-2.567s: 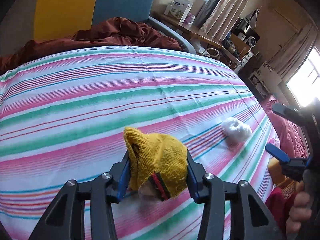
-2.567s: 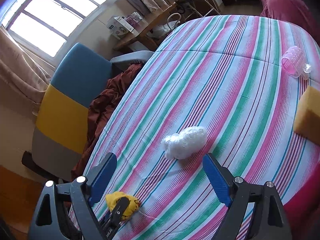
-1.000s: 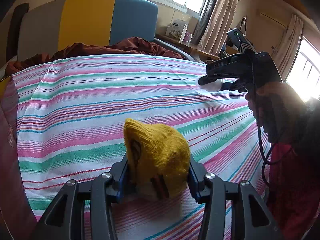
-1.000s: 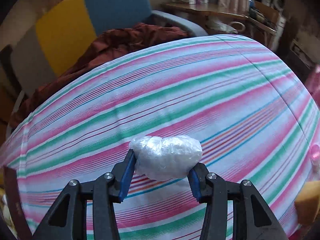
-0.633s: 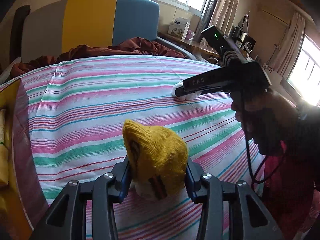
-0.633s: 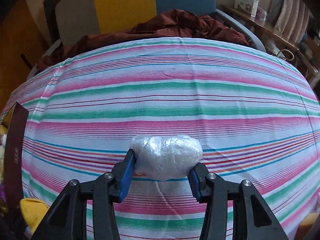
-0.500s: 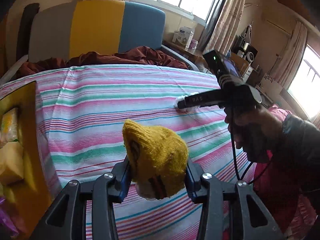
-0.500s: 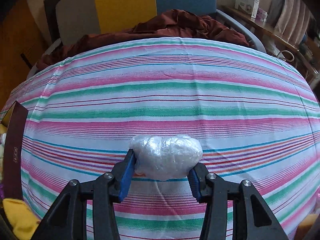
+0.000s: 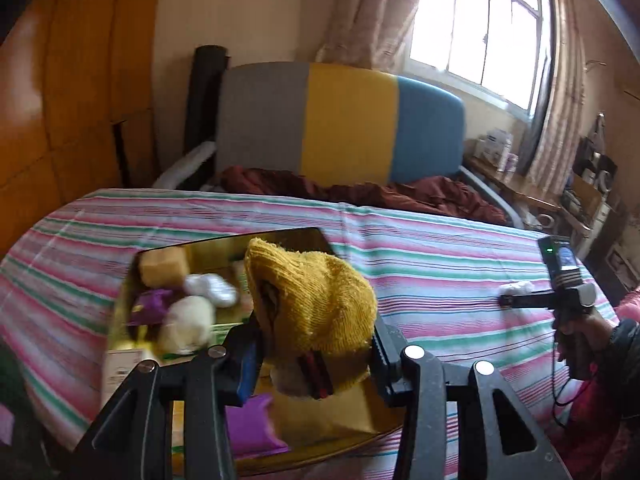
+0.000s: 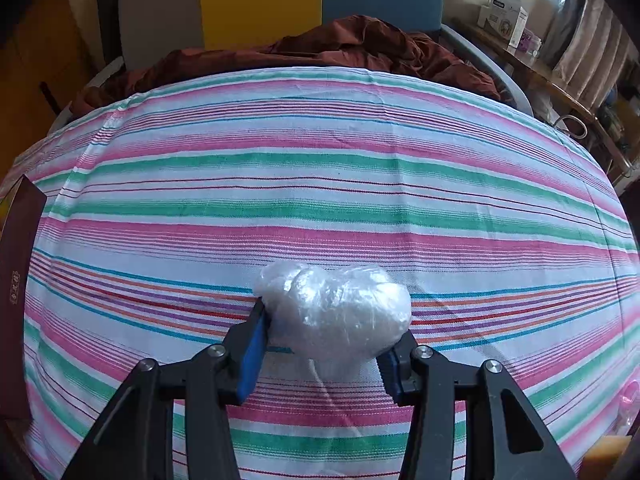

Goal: Organize objects
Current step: 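Drop the knitted item into the tray with the left tool while the right tool holds the bundle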

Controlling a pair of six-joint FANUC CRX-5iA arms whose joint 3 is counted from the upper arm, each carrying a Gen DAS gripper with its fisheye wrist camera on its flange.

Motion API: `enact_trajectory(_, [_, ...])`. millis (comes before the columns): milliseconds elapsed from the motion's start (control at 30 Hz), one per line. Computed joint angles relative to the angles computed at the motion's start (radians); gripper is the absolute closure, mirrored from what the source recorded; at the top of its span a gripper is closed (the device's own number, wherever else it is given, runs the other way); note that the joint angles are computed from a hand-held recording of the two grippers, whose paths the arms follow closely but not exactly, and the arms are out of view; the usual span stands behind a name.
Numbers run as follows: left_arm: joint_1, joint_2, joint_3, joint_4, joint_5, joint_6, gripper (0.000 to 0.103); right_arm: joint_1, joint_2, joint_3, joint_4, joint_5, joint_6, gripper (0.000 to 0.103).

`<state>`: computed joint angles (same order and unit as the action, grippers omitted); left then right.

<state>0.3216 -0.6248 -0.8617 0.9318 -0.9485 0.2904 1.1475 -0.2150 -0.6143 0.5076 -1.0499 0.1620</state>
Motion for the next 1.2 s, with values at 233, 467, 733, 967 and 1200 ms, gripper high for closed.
enact_trajectory(233, [0.114,-0.008,-0.023,-0.036,-0.021,-0.018,0.058,0.001,-0.002,0.0,-0.001,-0.004,-0.003,0.054])
enact_trajectory(467, [0.126,0.027,-0.021,-0.07,-0.049,0.023,0.058,0.006,0.004,0.004,0.001,-0.013,0.002,0.054])
enact_trajectory(733, [0.098,0.069,-0.023,-0.066,-0.121,-0.004,0.058,0.004,0.007,0.01,-0.004,-0.017,0.017,0.054])
enact_trajectory(967, [0.011,0.122,0.026,-0.192,-0.071,0.077,0.058,0.002,0.01,0.014,-0.006,-0.019,0.037,0.054])
enact_trajectory(1200, [-0.113,0.189,0.103,-0.4,0.03,0.26,0.054,-0.002,0.009,0.016,-0.011,-0.015,0.055,0.054])
